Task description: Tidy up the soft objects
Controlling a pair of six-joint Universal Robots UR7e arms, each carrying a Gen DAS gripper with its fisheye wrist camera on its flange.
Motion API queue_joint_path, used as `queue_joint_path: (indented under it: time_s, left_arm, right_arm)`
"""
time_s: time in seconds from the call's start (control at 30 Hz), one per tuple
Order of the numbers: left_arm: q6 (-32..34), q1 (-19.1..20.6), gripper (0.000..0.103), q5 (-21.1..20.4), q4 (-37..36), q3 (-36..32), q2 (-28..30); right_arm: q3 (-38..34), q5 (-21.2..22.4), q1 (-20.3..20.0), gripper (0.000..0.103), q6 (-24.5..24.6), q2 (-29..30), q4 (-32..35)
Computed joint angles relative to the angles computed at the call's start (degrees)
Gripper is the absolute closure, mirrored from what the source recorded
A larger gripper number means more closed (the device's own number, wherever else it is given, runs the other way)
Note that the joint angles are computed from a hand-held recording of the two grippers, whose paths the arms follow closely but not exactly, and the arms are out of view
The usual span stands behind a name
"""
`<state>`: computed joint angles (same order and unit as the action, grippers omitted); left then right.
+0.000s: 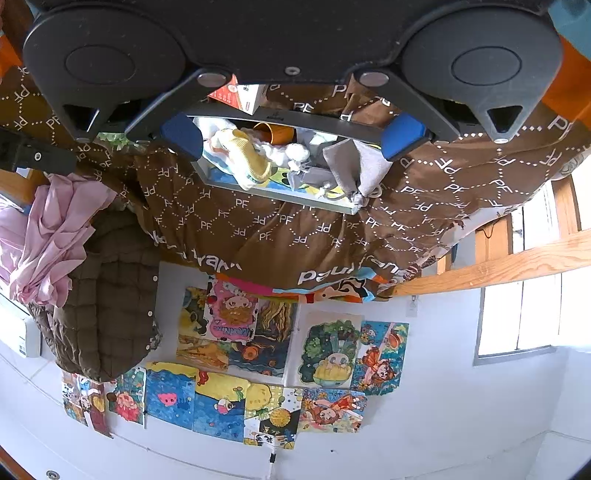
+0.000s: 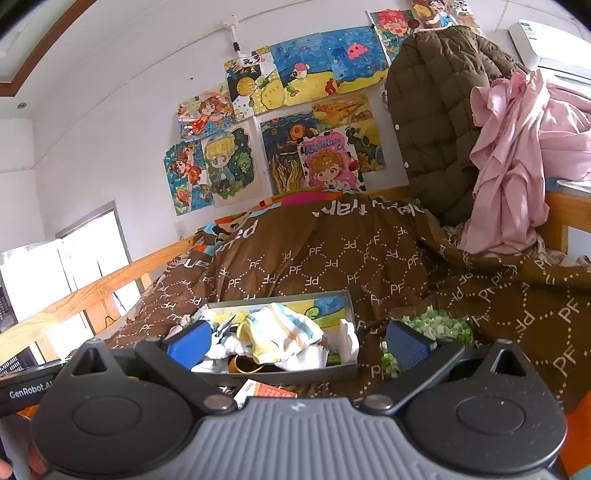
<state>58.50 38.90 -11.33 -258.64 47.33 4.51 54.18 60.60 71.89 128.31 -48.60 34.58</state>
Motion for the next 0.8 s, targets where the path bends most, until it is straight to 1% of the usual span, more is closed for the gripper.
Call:
queue_joint_path:
  time_s: [0.6,0.73,0.8]
  left_arm:
    - [12.03,-2.1,0.001,2.9,-12.74,1.09,0.24]
    - [13.87,-2.38,0.001,3.85,-14.16,0.92,0.41]
    - [11.66,-2.48,0.001,4.47,-13.33,1.8,0.28]
  right_arm:
    - [6.96,0.46,-1.57,0.0,-1.3,-4.03,-2.29]
    - [8.03,0.76,-1.76,0.0,-1.88,-4.6,-2.48]
    - [8.63,1.02,-1.83,0.0,-2.31,-4.88,-2.63]
